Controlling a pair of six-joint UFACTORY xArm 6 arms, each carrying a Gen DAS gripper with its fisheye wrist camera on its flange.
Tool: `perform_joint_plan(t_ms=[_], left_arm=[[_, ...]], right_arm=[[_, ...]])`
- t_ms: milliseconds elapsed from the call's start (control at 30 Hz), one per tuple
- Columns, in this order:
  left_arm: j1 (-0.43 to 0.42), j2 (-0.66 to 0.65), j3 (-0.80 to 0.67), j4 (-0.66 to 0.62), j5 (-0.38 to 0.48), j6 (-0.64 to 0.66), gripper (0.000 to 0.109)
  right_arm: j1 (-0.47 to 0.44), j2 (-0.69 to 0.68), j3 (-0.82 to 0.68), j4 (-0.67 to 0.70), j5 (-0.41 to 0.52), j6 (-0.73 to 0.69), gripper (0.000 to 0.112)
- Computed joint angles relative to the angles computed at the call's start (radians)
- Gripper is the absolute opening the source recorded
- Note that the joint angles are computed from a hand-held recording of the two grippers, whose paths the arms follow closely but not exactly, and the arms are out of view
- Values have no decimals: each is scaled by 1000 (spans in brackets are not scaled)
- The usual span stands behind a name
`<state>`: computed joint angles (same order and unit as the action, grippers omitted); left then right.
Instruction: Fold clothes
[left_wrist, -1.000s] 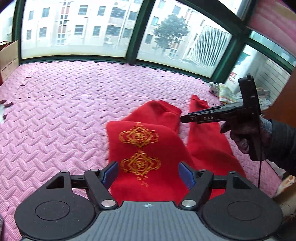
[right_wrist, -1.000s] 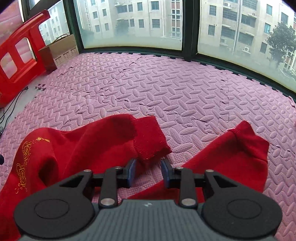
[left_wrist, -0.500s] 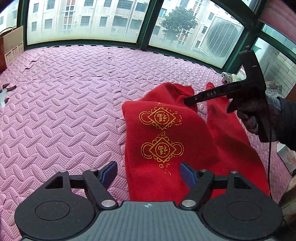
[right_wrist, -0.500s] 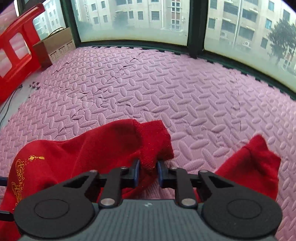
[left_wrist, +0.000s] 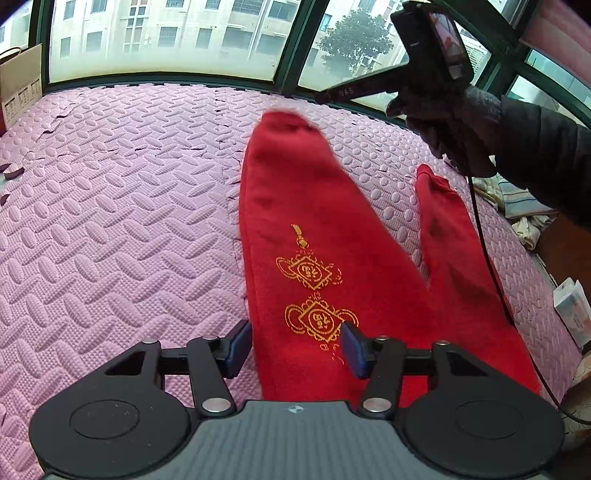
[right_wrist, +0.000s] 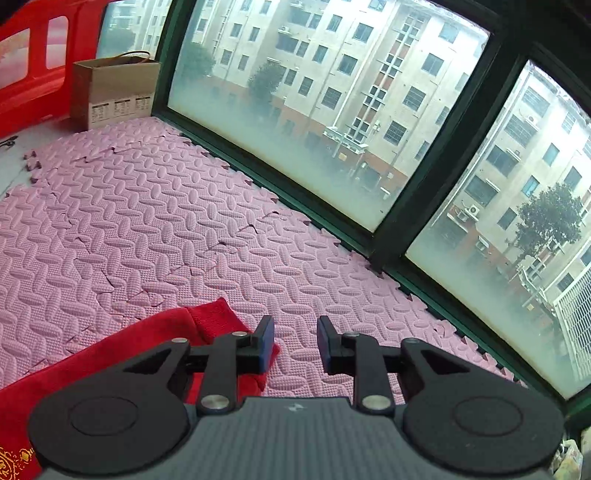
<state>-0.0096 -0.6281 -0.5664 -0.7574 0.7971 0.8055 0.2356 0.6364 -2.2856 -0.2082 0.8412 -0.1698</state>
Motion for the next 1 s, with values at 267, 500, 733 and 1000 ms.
perform_joint_plan(t_ms=[267, 500, 733, 1000], left_arm=[[-58, 141, -93, 7, -109, -7, 56], [-111, 245, -132, 74, -207, -87, 56], [-134, 262, -130, 119, -261, -81, 56], [-164, 264, -116, 171, -316, -120, 56]], right_arm=[[-13, -116, 167, 297, 116, -151, 24], [22, -136, 288, 211, 15, -188, 25], [0, -189, 323, 275, 43, -177, 25], [42, -473, 694, 433, 56, -381, 25]])
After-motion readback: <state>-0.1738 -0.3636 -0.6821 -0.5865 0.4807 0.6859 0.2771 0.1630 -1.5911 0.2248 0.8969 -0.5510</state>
